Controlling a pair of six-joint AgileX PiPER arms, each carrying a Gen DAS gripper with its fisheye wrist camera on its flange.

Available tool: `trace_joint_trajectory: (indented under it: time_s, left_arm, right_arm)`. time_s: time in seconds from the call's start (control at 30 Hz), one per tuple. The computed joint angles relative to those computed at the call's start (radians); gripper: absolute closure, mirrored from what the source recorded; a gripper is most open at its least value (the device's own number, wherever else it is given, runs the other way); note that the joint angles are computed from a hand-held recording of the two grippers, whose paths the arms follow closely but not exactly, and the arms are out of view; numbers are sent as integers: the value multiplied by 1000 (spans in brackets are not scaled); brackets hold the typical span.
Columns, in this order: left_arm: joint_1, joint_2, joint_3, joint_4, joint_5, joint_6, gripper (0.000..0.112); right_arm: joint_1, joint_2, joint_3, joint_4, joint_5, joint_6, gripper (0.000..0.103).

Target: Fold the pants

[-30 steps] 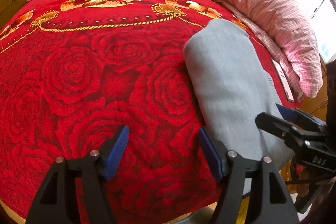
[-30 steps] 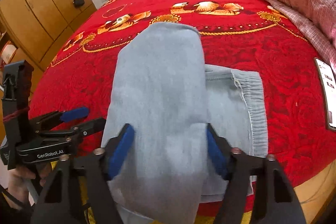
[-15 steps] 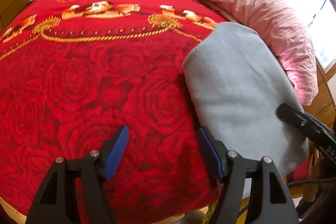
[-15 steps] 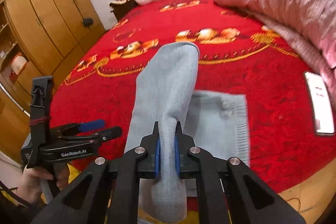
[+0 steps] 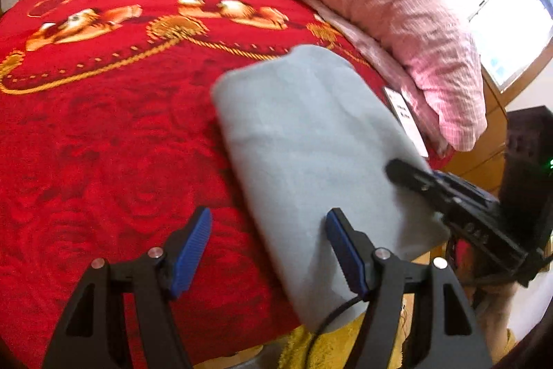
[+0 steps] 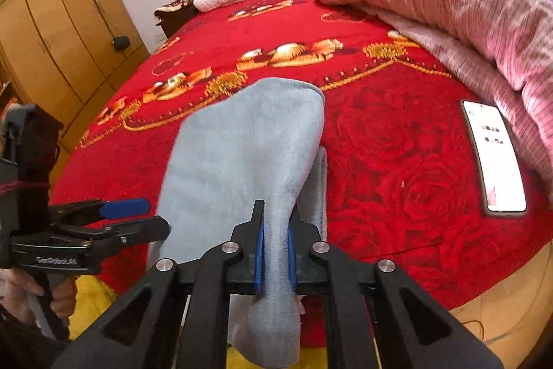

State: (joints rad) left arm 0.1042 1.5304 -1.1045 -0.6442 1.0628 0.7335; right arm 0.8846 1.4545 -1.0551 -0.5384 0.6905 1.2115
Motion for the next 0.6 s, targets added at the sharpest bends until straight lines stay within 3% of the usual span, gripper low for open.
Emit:
trace_joint_trajectory:
  time_s: [0.07,0.17,0.3,0.47,0.6]
  left_arm:
    - [-36,12,6,11,-26,-15,40]
    - [-62,27,15,26,-52,-28,40]
    - [-64,40,30,17,-73,-31,38]
    - [-75,43,41,27,-103,-38,36]
    - [-81,52,44,23,-119,-45,34]
  right_arm:
    - [-7,16,21,-19,-12,17,90]
    - [-18,37,43,-28,2,11,80]
    - [-48,0,96,-3,-44,-8,70]
    - [-92,-71,98,189,-58,-100,70]
    - [-76,-75,81,180,-36,-120,65]
